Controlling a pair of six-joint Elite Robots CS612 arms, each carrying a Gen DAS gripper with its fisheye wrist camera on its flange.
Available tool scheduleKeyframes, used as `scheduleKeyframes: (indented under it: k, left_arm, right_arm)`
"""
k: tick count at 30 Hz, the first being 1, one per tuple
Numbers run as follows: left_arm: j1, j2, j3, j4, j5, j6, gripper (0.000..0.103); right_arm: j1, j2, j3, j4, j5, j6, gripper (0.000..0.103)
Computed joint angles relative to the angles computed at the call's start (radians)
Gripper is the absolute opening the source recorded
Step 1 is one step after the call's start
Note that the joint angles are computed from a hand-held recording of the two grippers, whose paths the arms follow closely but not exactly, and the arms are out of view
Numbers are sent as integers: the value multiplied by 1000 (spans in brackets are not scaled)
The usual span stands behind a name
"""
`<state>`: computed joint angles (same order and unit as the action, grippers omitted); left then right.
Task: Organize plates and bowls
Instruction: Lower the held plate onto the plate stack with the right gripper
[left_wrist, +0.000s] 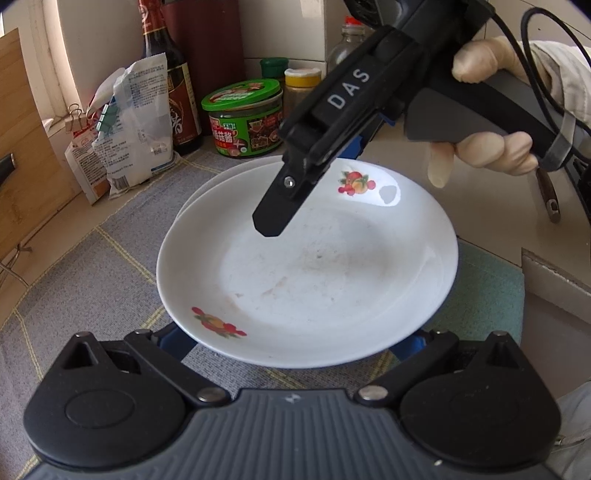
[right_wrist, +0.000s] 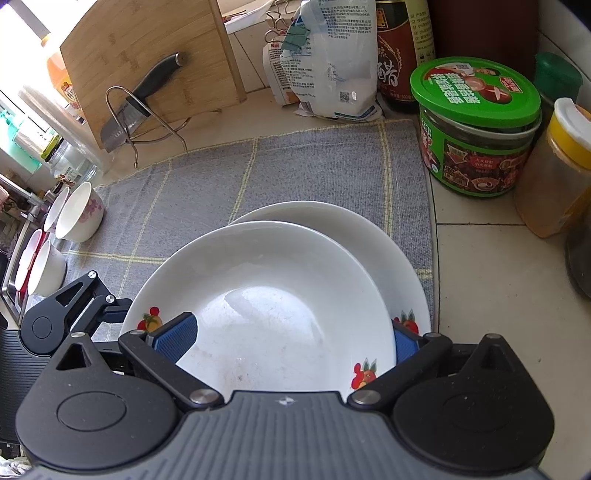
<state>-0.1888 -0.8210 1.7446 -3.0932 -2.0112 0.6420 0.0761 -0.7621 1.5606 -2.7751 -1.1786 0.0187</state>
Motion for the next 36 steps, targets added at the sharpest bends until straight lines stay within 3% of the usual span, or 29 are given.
scheduleKeyframes:
  k: [36]
  left_arm:
    - [-1,-4,-8,44,5,28,102]
  right_arm:
    - [-13,-12,22,-12,17,23,103]
